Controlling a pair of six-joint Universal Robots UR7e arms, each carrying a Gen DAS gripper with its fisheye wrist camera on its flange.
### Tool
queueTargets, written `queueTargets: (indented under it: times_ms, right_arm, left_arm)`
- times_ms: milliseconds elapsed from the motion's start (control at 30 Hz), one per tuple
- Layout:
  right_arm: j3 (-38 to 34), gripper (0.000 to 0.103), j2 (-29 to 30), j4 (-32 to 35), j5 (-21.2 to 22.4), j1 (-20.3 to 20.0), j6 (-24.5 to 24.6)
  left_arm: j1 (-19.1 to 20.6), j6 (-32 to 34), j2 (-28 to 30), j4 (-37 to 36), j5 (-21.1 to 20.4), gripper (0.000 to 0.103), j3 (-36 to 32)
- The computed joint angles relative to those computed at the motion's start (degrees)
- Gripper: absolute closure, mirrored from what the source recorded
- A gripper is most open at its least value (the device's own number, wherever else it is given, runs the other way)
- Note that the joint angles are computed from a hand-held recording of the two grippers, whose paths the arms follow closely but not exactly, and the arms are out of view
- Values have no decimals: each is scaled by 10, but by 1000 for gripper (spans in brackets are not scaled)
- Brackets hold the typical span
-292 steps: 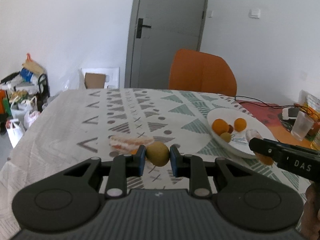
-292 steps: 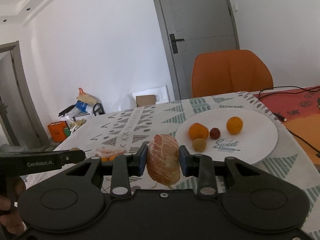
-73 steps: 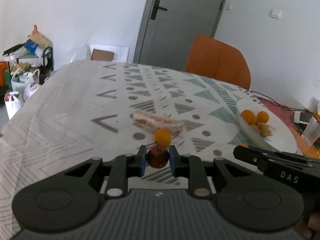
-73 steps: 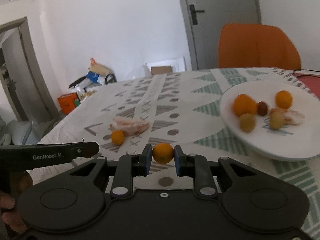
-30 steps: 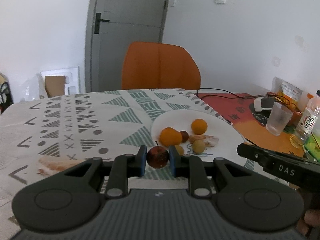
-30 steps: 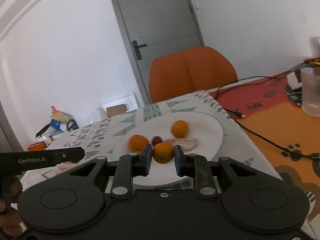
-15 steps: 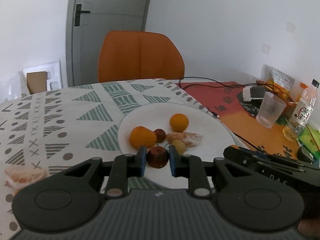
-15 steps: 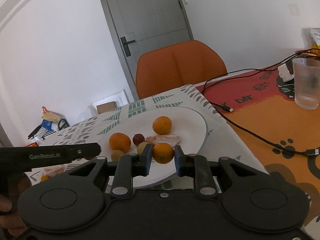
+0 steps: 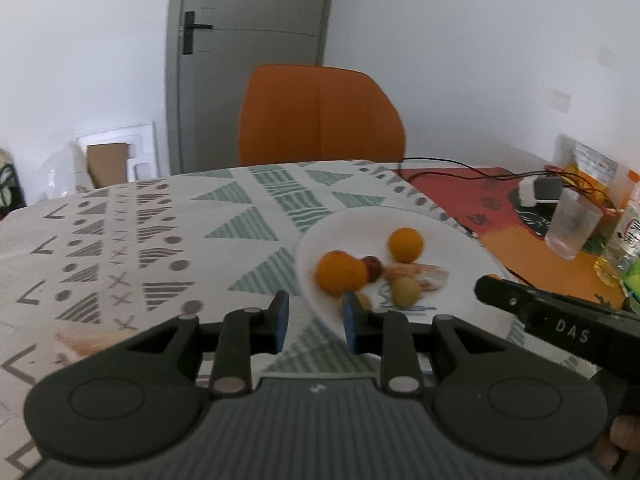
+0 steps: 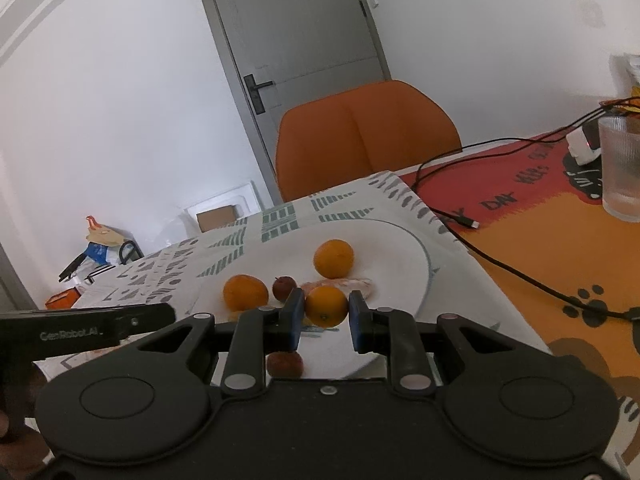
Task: Organize fruits
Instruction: 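Open both tools on the plate and move them back to the loose fruits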
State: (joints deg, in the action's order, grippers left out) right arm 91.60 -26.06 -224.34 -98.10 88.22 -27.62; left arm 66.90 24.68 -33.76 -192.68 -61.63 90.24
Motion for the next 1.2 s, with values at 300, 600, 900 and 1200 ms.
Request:
queueTargets:
  times_ms: [300,600,900,1200]
  right_arm:
    - [7,36,8,-29,4,15,-28]
    - [14,2,18,-55,-6,31,-55]
    - [27,0,15,-60,-2,39,-57]
    - [44,0,11,-73,18,44,-68]
  left_arm:
    - [0,5,-18,-58,33,33,33]
    - [-4,10,-39,-112,60,17,63]
    - [-12,31,-56,-172,77,16,96]
    - [-12,11,-78,-198,79,16,124]
